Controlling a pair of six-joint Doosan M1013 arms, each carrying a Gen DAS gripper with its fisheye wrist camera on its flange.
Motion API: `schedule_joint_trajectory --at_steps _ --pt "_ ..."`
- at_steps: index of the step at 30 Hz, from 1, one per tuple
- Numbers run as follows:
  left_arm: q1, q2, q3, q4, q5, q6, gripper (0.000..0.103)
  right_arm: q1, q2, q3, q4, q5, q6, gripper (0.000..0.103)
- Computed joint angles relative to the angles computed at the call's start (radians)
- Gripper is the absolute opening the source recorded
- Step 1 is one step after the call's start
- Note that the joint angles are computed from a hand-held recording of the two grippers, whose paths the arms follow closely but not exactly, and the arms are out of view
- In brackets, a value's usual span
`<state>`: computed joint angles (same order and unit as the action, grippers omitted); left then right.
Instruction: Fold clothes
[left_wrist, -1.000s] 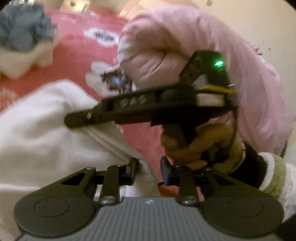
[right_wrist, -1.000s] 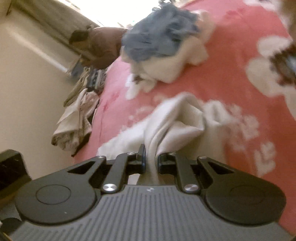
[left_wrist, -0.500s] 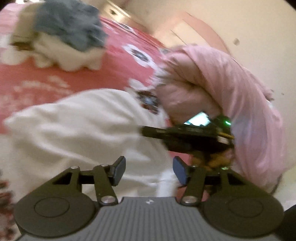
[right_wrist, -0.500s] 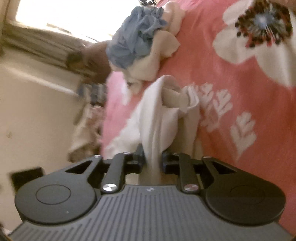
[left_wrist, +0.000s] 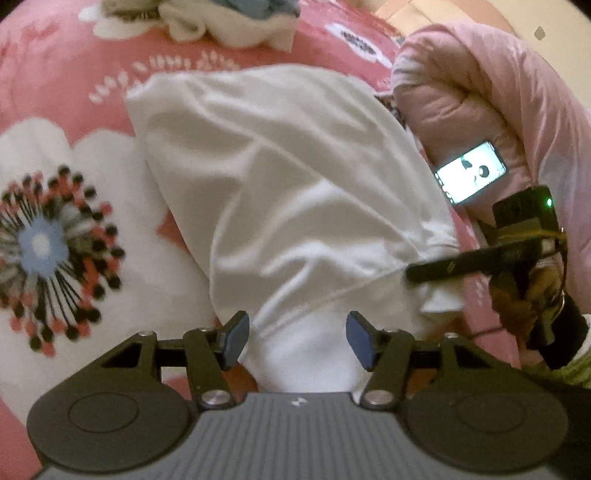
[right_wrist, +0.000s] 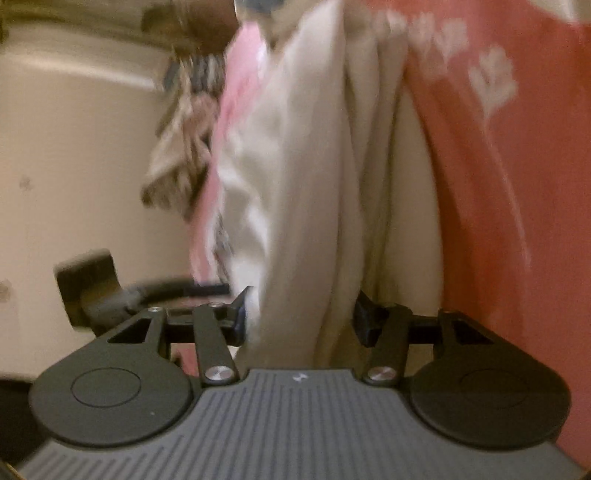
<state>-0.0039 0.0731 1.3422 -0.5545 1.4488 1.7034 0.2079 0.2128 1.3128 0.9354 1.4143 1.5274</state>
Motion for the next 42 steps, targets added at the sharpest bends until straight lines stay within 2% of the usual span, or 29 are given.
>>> schedule_joint_trajectory --at_steps 1,4,6,9,11,14,16,18,20,22,25,27,29,32,35,38,40,42 --pt "-0.002 -0.001 0.002 0.008 0.006 -0.009 0.058 0.012 -0.009 0.004 -0.043 -0.003 -0.009 0.032" --pt "-0.005 -0.005 0.004 0.016 0.017 -0.015 0.056 0.019 -0.043 0.025 -0.066 -0.052 -0.035 0.012" --pt "0.000 -0.011 0.007 -0.001 0.020 0.001 0.056 0.005 -0.071 0.047 -0.020 -0.093 -0.083 0.012" --pt "0.001 -0.015 0.016 -0.015 0.027 0.024 0.056 -0.004 -0.089 0.059 -0.038 -0.089 -0.096 0.012" --pt "-0.001 -0.015 0.022 -0.004 0.034 0.032 0.056 0.011 -0.071 0.044 -0.148 -0.030 -0.026 0.014" --pt "0.012 -0.013 0.019 0.001 0.051 0.045 0.056 -0.001 -0.064 0.045 -0.154 0.022 0.068 0.023" --pt "0.035 -0.015 0.014 -0.014 0.046 0.057 0.056 0.002 -0.069 -0.001 -0.235 0.061 0.031 0.033" --pt "0.059 -0.015 0.005 -0.033 0.035 0.065 0.056 0.005 -0.075 -0.048 -0.312 0.087 -0.008 0.035" --pt "0.072 -0.009 -0.008 -0.045 0.007 0.082 0.056 0.007 -0.084 -0.095 -0.375 0.053 -0.039 0.035" --pt "0.077 -0.001 -0.022 -0.056 -0.029 0.104 0.056 0.028 -0.088 -0.134 -0.438 -0.031 -0.080 0.032" --pt "0.051 0.024 -0.035 -0.064 -0.045 0.122 0.056 0.074 -0.080 -0.140 -0.442 -0.176 -0.227 0.026" --pt "0.024 0.040 -0.031 -0.017 -0.018 0.106 0.055 0.104 -0.059 -0.137 -0.428 -0.198 -0.317 0.023" --pt "0.001 0.049 -0.016 0.051 0.030 0.084 0.054 0.134 -0.032 -0.132 -0.490 -0.145 -0.336 0.022" --pt "0.030 0.040 0.016 0.010 0.043 0.086 0.055 0.153 -0.005 -0.115 -0.618 -0.041 -0.300 0.020" --pt "0.075 0.039 0.003 -0.038 0.007 0.095 0.054 0.131 0.032 -0.209 -0.582 0.021 -0.256 0.020" --pt "0.116 0.054 -0.025 -0.094 -0.073 0.106 0.059 0.098 0.040 -0.261 -0.531 -0.125 -0.221 0.027" --pt "0.126 0.070 -0.042 -0.108 -0.127 0.091 0.059 0.092 0.064 -0.297 -0.555 -0.226 -0.134 0.051" --pt "0.128 0.087 -0.050 -0.113 -0.174 0.085 0.059 0.087 0.110 -0.339 -0.594 -0.280 0.001 0.054"
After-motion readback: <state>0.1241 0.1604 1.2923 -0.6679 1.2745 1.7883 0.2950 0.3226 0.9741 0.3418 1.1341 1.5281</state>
